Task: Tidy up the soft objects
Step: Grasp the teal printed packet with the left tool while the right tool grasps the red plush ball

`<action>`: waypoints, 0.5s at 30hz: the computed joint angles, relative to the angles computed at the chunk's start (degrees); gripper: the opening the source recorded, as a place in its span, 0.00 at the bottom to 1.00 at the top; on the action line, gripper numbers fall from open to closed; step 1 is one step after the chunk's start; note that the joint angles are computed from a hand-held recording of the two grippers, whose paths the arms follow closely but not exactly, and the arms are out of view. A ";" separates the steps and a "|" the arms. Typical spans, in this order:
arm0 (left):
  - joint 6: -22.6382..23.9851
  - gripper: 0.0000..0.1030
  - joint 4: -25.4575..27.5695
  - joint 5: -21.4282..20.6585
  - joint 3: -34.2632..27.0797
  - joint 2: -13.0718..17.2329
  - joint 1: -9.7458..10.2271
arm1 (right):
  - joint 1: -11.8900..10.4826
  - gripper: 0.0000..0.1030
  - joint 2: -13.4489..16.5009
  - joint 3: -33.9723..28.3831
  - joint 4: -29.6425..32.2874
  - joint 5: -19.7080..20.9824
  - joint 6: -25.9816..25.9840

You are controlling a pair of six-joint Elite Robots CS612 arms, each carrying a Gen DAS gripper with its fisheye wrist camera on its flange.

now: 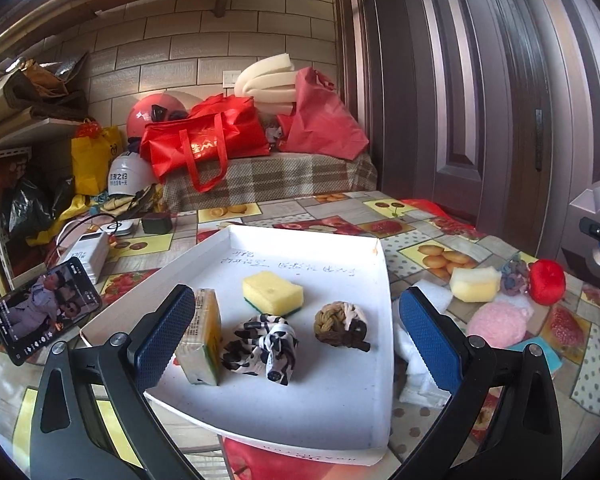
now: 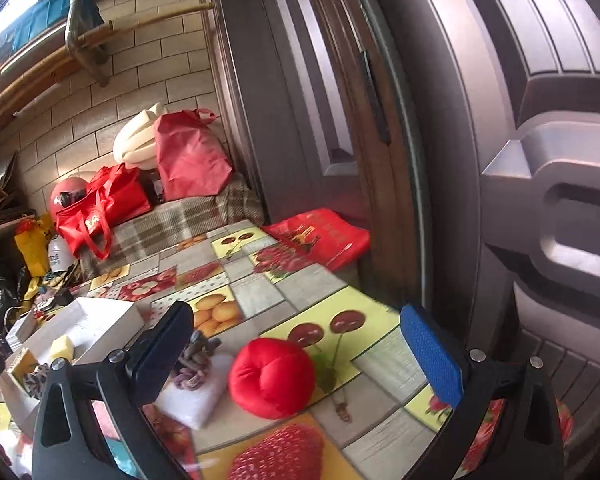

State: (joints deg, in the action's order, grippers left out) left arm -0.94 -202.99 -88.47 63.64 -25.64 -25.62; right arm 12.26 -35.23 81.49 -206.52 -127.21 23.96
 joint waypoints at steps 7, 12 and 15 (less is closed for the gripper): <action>-21.08 1.00 -17.31 5.60 2.77 -0.06 3.36 | -0.91 1.00 -0.43 1.35 -0.97 0.96 4.12; -29.17 1.00 -16.96 8.47 3.91 -0.34 4.47 | -0.88 1.00 -0.42 1.38 -1.15 0.81 4.10; -27.99 1.00 -15.96 7.67 3.68 -0.33 4.31 | -0.69 1.00 -0.16 1.02 -1.79 0.09 2.96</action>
